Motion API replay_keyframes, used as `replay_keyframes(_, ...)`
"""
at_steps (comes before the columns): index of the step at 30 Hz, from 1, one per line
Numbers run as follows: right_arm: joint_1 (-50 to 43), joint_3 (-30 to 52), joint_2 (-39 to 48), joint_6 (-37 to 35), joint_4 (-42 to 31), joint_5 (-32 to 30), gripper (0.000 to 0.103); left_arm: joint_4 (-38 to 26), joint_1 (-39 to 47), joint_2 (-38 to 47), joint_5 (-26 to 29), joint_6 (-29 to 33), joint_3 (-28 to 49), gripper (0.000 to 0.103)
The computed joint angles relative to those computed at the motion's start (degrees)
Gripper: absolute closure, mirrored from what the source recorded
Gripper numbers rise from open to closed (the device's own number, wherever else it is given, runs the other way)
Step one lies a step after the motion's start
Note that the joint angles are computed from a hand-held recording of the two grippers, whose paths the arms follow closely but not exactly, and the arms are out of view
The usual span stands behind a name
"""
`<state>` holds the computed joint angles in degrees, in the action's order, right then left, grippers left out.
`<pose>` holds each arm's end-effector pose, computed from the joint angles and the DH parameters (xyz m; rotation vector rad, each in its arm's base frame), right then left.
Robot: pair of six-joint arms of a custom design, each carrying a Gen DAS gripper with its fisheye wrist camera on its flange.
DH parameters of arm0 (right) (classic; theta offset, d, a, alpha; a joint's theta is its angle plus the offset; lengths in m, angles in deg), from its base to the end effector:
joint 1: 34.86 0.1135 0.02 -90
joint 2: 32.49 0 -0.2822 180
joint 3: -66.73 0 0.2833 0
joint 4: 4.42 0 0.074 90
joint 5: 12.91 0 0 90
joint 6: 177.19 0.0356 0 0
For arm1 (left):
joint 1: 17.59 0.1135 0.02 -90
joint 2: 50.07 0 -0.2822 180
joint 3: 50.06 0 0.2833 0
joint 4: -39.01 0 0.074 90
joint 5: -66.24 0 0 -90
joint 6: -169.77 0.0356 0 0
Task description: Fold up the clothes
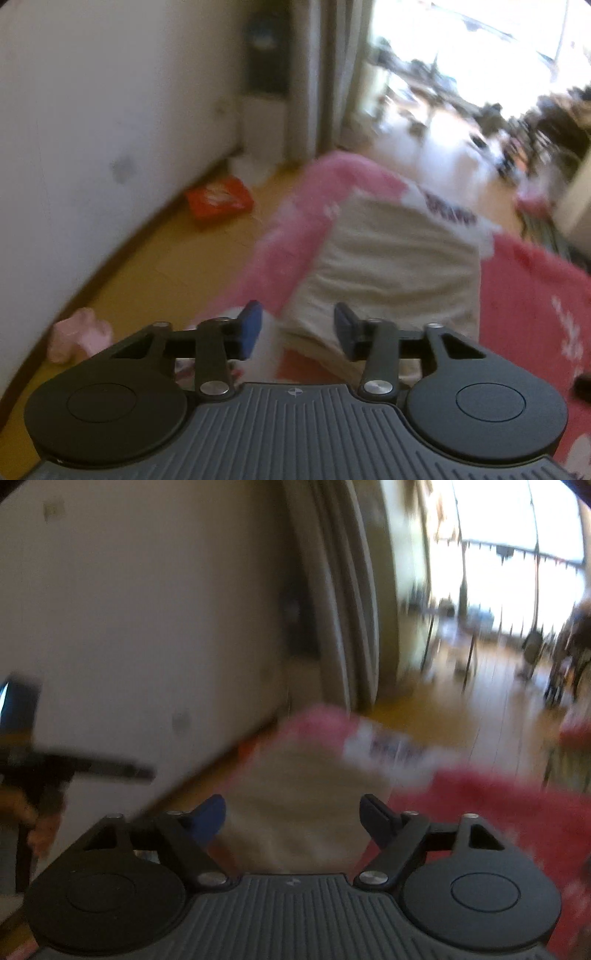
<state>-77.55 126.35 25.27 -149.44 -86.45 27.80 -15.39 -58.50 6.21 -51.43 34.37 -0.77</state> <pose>0.1427 -0.0949 0.2656 -0.4834 2.2666 0.4893 0.1582 -0.1153 0.2211 -0.2504 2.4488 0.0129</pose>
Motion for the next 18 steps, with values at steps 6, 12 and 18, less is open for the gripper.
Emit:
replay_keyframes(6, 23.99, -14.06, 1.58, 34.76, 26.61, 15.61, 0.068, 23.24, 11.01, 13.55, 11.52, 20.64, -6.25, 0.086)
replay_keyframes(12, 38.42, -24.35, 9.34, 46.3, 48.6, 26.79, 0.097, 33.13, 16.52, 13.9, 17.91, 24.71, -12.66, 0.086)
replay_keyframes(18, 39.63, -20.17, 4.44, 45.58, 38.51, 30.3, 0.096, 35.21, 21.53, 13.31, 24.39, 28.46, -13.62, 0.083)
